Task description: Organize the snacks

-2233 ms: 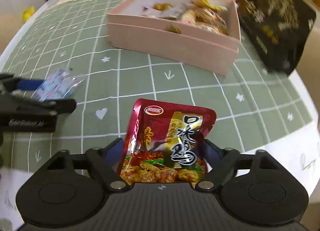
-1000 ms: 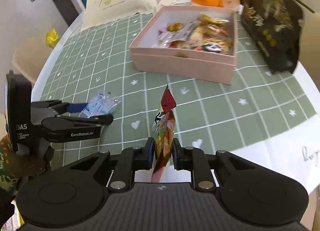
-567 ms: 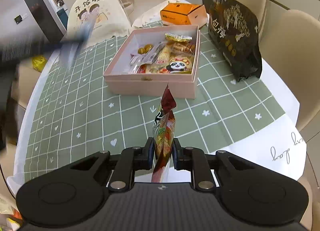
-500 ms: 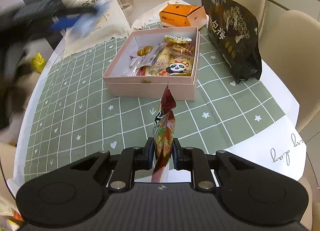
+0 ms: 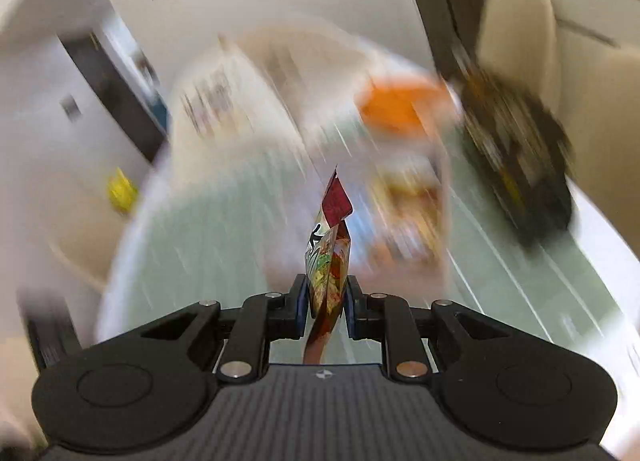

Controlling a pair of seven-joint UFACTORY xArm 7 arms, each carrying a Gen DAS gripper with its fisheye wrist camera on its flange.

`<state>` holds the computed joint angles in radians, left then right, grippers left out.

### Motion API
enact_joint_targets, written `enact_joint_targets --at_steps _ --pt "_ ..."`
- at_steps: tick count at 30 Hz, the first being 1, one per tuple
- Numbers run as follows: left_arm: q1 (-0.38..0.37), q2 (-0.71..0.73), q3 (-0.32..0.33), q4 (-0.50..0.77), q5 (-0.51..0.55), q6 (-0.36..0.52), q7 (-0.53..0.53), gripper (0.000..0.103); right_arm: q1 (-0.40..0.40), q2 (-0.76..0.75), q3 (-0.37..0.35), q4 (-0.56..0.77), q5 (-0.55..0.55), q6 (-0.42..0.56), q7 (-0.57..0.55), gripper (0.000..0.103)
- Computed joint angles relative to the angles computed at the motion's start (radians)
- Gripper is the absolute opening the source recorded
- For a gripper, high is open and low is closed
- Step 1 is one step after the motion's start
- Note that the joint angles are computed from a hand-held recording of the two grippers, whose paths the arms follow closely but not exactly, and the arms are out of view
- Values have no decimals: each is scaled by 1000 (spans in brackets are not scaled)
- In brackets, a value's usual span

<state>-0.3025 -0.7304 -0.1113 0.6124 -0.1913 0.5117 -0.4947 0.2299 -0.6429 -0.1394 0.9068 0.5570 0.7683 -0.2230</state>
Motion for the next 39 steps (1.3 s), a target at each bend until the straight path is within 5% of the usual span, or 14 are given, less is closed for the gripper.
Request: enact_joint_targets --at_steps 1,2,4,6,10,19,24,26,27,30,39 --pt "14 -10 -14 -4 18 23 -6 64 59 37 -33 16 80 -93 -7 22" --pt "25 -18 -26 -5 40 43 -5 64 77 81 -38 41 117 -146 15 41" --pt "41 -22 -43 1 86 69 14 64 -14 175 43 94 67 -169 114 62" --pt "43 -52 -56 -25 123 86 36 64 -76 185 105 74 -63 -182 212 62" --pt "55 -46 -104 -60 184 34 50 64 -95 54 153 -105 -211 -186 222 62" --pt "154 30 -247 -92 374 -115 -44 67 -13 -64 194 -366 -370 -209 279 64" --pt "174 67 -258 -103 438 -205 -78 78 -69 -83 300 -418 -483 -286 345 82" --pt "184 75 -262 -104 453 -225 -91 79 -147 -85 380 -425 -560 -299 460 103" --pt "185 77 -263 -102 457 -225 -95 79 -186 -88 413 -428 -590 -294 523 103" --pt "195 83 -268 -97 471 -226 -110 80 -206 -108 409 -476 -619 -359 617 103" --pt "233 109 -300 -70 521 -221 -176 80 -193 -125 385 -558 -705 -524 662 103"
